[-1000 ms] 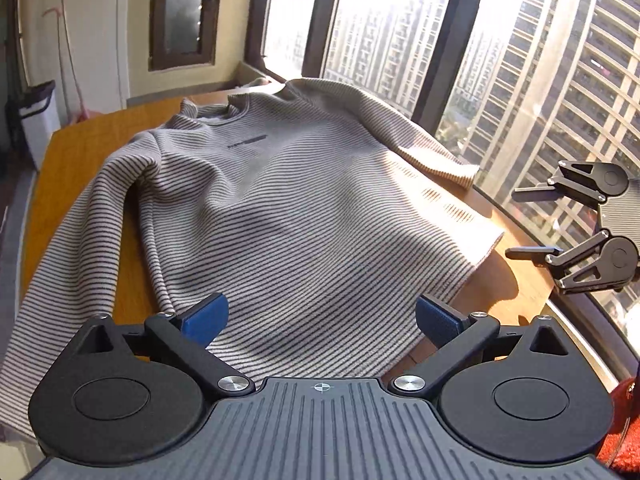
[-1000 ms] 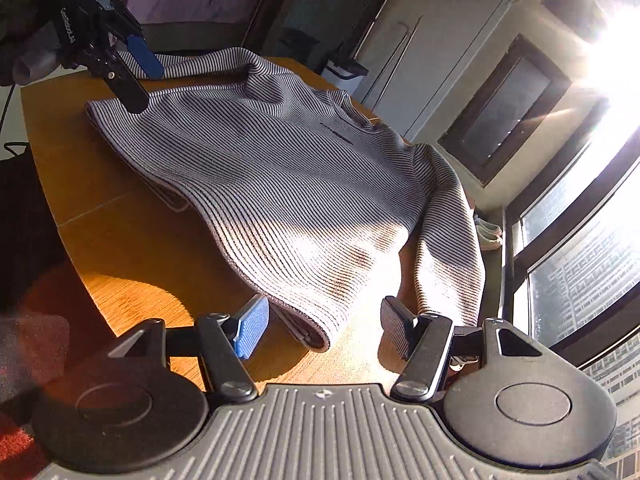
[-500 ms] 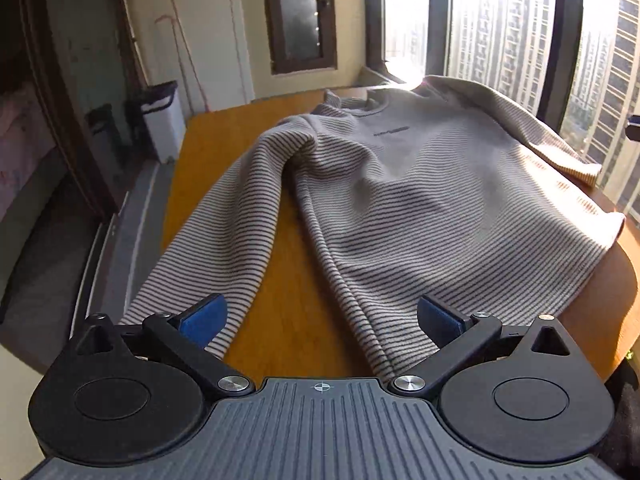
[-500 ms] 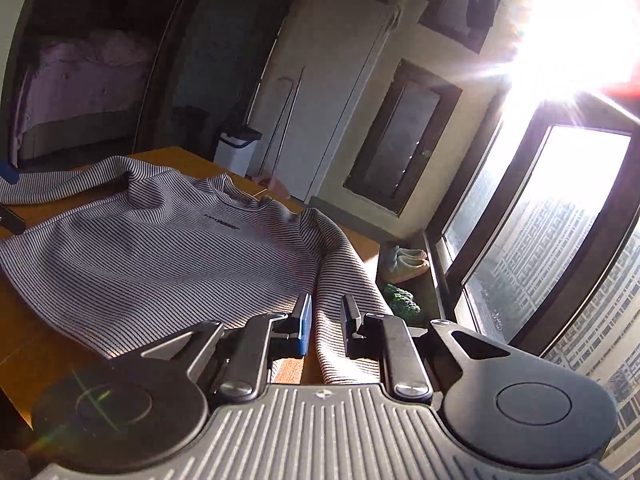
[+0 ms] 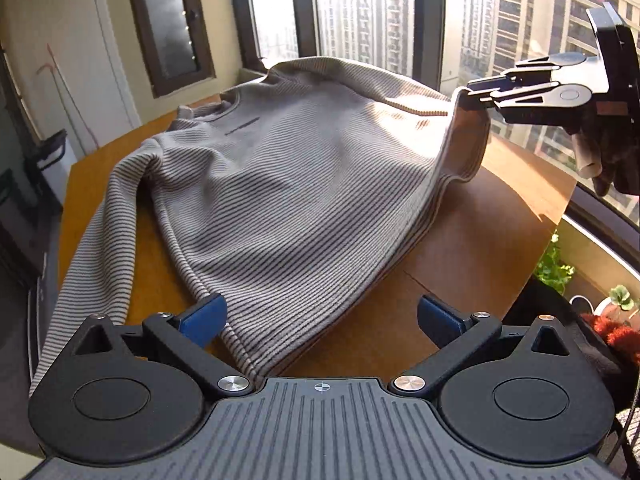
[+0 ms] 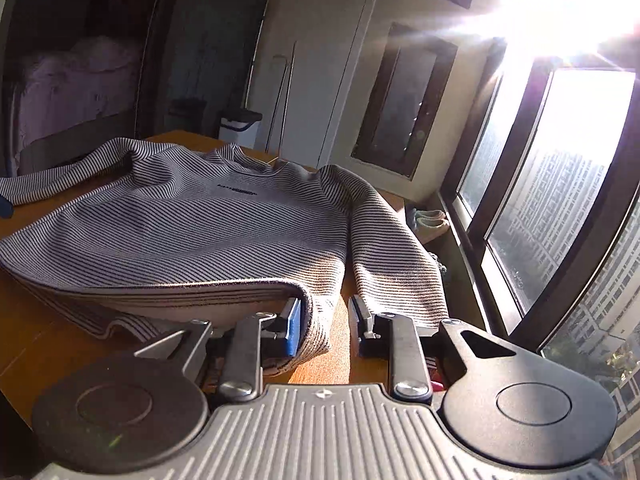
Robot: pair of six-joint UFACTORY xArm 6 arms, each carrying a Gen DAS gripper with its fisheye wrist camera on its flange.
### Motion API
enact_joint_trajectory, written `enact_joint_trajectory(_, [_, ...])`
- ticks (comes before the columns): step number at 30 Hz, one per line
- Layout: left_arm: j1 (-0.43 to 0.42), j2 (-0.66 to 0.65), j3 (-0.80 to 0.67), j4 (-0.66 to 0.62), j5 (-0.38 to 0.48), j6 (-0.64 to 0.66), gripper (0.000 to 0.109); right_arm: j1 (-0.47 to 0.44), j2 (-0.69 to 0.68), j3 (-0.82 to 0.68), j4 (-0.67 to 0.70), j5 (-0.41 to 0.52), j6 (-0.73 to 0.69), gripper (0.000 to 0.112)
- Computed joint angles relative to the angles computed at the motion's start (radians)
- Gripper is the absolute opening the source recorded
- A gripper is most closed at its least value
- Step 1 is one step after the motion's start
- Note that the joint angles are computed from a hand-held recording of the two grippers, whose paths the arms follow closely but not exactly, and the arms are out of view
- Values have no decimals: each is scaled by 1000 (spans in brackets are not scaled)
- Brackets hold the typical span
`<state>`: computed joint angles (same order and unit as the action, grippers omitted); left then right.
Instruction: Fold clothes
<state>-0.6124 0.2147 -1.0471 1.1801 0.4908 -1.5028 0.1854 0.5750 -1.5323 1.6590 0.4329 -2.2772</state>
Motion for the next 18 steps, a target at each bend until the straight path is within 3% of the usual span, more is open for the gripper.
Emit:
enact_joint_trajectory(4, [12,-7,4,-37,149,-88,103,5,8,-23,66,-20,-35,25])
enact_joint_trajectory(7, [38,-50,47,-30,212,-209,103,7,9,20,56,-43,-56,35])
enact_joint_trajectory(9, [41,-65,58,-30,231,-206,103,14,17,41,73,-72,-107,36])
enact_joint_trajectory(10, [33,-72,61,-34,253,-192,103,18,22,50,84,-87,-135,36])
enact_joint_trajectory(12, [17,-100,80,-46,285,-164,103,7,-12,86,129,-78,-206,20])
enact_joint_trajectory(15, [-1,-181,144,-48,293,-150,103,-33,-85,152,10,-5,-110,18])
enact_joint_trajectory(18, [8,-240,202,-69,201,-82,103,-71,-141,221,-150,70,-71,26])
